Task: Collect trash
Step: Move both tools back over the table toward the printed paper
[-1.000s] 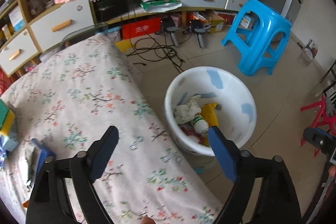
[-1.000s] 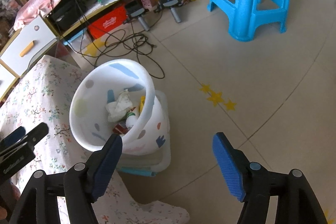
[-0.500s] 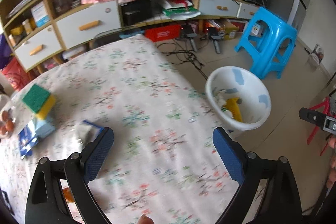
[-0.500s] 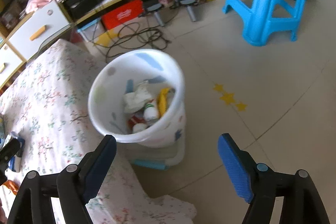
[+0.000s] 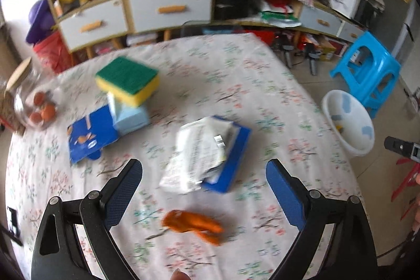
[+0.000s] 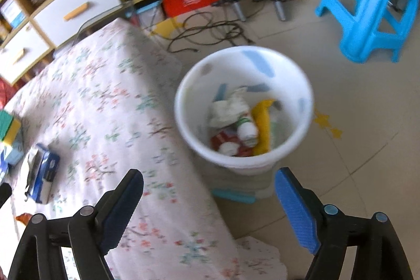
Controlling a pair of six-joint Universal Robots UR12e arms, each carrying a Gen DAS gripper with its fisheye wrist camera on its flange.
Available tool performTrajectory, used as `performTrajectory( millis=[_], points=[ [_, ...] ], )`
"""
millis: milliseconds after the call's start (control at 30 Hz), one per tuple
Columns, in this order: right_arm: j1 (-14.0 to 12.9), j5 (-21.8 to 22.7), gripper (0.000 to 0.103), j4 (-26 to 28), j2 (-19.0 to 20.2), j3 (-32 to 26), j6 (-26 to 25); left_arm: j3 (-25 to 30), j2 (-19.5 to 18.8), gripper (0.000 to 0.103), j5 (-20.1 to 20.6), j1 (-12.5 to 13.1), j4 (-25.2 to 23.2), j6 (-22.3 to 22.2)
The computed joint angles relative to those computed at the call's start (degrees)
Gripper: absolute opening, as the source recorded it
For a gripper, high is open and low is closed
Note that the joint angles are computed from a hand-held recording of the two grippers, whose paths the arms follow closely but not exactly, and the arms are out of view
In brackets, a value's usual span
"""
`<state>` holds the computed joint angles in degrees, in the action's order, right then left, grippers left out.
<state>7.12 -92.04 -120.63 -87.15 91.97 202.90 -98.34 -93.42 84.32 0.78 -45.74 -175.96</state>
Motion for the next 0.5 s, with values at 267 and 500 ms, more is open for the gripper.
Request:
performTrajectory(
  millis=[267,500],
  points=[
    [3.1,0.3,0.086,0.9,3.1,-2.9,-0.9,2.0,-2.2,0.096,-4.4,3.0,-6.3,-3.7],
    [4.9,-0.6,0.086,2.0,5.2,-4.8,-2.0,3.4,-4.7,0.084,-9.7,3.4,-9.2,-5.3]
  ],
)
